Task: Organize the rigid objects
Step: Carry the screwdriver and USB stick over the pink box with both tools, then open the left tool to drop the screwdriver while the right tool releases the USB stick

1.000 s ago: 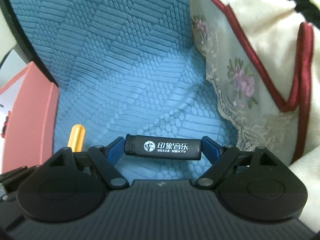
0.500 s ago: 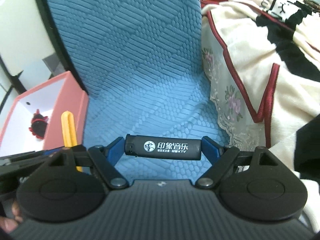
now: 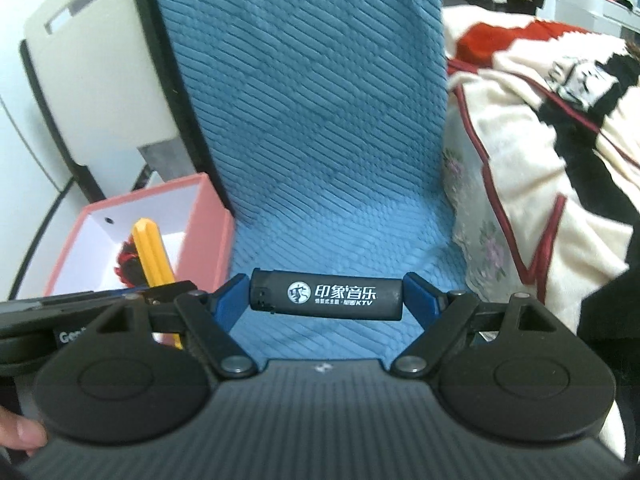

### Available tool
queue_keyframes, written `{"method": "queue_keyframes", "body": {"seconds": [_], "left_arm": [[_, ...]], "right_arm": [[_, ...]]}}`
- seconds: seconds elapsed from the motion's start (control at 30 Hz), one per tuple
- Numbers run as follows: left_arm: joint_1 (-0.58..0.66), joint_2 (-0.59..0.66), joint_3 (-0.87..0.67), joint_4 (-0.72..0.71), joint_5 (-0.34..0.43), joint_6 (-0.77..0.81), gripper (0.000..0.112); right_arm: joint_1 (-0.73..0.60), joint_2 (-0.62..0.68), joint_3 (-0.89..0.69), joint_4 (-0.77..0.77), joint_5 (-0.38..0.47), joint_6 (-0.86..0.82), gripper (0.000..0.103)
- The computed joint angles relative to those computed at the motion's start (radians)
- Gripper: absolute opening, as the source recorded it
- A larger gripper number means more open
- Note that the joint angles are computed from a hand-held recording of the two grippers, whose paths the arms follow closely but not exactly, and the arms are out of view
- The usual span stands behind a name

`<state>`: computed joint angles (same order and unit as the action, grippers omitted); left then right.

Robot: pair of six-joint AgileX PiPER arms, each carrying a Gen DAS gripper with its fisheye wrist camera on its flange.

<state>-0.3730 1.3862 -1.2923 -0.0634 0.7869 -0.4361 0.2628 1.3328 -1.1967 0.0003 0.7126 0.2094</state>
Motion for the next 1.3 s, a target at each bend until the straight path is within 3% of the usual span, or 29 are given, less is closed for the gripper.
{"method": "queue_keyframes", "body": {"seconds": [0.3,0.7,1.1,1.3], "left_arm": [[0.192,-0.1,-0.081,-0.067,0.156,0.136,0.02],[0.681,-0.133,-0.184,-0.304,0.386,0.472,0.02],[0.901,-0.036,0.019,-0.405,0.367,0.695,0.02],[0.866,0.023,0.093,-0.338,0.302,0.678,0.02]], "right_arm": [[0.174,0.055,-0.196,-0.082,0.076,0.079,0.085],[0.38,0.237,-0.479,-0.113,0.154,0.12,0.085],[0.446,0.436,-0.508,-0.074,0.164,0.129,0.085],[0.434,0.523,-0.502,-0.058,0.148,0.127,0.085]]}}
